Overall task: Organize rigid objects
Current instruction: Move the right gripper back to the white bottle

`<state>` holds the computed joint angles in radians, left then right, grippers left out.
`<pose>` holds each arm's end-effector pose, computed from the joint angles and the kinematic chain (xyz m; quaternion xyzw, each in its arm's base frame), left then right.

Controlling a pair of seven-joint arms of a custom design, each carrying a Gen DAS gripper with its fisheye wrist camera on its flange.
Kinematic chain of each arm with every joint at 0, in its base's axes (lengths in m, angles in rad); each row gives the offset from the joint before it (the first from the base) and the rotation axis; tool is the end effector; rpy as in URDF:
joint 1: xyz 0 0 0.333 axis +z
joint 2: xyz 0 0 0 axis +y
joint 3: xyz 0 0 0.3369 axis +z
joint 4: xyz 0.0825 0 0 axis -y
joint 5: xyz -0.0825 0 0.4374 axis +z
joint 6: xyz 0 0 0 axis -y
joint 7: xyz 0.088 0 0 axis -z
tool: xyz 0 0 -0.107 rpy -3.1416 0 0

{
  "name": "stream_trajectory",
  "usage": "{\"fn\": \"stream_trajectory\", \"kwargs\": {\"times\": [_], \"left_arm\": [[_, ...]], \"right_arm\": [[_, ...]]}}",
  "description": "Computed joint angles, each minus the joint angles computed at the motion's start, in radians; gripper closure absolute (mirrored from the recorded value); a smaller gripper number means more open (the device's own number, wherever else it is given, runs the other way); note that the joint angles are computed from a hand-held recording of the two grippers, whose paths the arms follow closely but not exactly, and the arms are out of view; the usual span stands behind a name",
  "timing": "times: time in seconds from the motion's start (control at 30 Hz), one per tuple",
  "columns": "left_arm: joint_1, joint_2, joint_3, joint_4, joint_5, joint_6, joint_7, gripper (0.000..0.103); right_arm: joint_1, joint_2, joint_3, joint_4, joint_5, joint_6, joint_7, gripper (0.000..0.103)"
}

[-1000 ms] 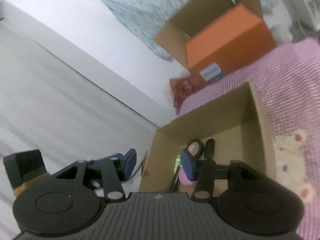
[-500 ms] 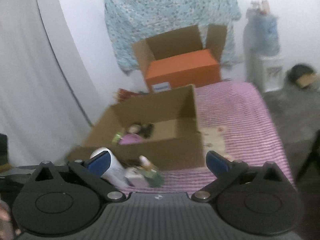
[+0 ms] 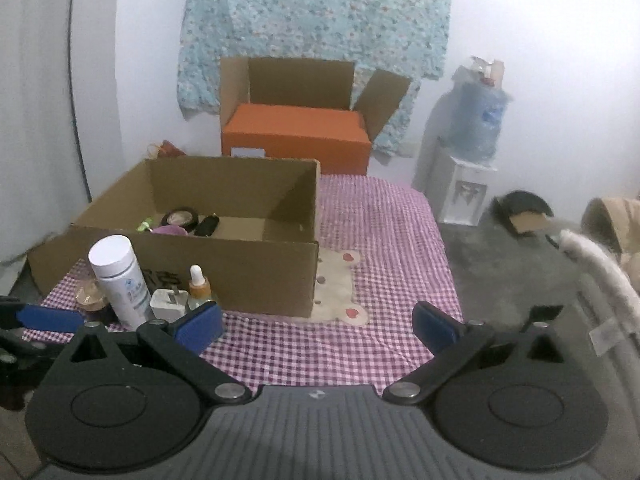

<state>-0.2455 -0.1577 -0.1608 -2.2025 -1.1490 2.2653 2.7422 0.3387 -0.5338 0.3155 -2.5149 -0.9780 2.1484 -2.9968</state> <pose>0.5151 -0.2501 0.4791 0.2969 -0.8408 0.4445 0.0854 0.3733 0.2496 0.4859 -0.4212 0.7685 -0.4286 0.2200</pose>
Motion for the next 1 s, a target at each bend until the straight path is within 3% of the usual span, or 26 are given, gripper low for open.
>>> {"fn": "stream_trajectory", "kwargs": {"times": [0.13, 0.33, 0.5, 0.67, 0.83, 0.9, 1.0], "left_arm": [[0.001, 0.016, -0.004, 0.005, 0.010, 0.014, 0.011, 0.000], [-0.013, 0.010, -0.015, -0.011, 0.009, 0.137, 0.082, 0.000], [-0.015, 0.030, -0.018, 0.003, -0.006, 0.222, 0.100, 0.000], [-0.022, 0.062, -0.026, 0.024, -0.035, 0.322, 0.149, 0.002], [-0.028, 0.097, -0.040, 0.044, -0.092, 0.395, 0.221, 0.010], [-0.030, 0.110, -0.048, 0.051, -0.117, 0.420, 0.247, 0.017], [-0.029, 0.131, -0.058, 0.063, -0.127, 0.457, 0.263, 0.026]], "right_arm": [[-0.020, -0.068, -0.027, -0.072, -0.066, 0.162, 0.096, 0.000], [-0.106, -0.128, -0.003, -0.124, -0.194, 0.361, 0.269, 0.000], [-0.191, -0.063, -0.022, -0.078, -0.350, 0.588, 0.377, 0.000], [-0.214, 0.084, -0.039, 0.050, -0.441, 0.662, 0.361, 0.001], [-0.184, 0.226, -0.092, 0.170, -0.517, 0.723, 0.344, 0.010], [-0.166, 0.282, -0.122, 0.210, -0.496, 0.745, 0.304, 0.021], [-0.143, 0.346, -0.159, 0.247, -0.400, 0.785, 0.211, 0.028]]}}
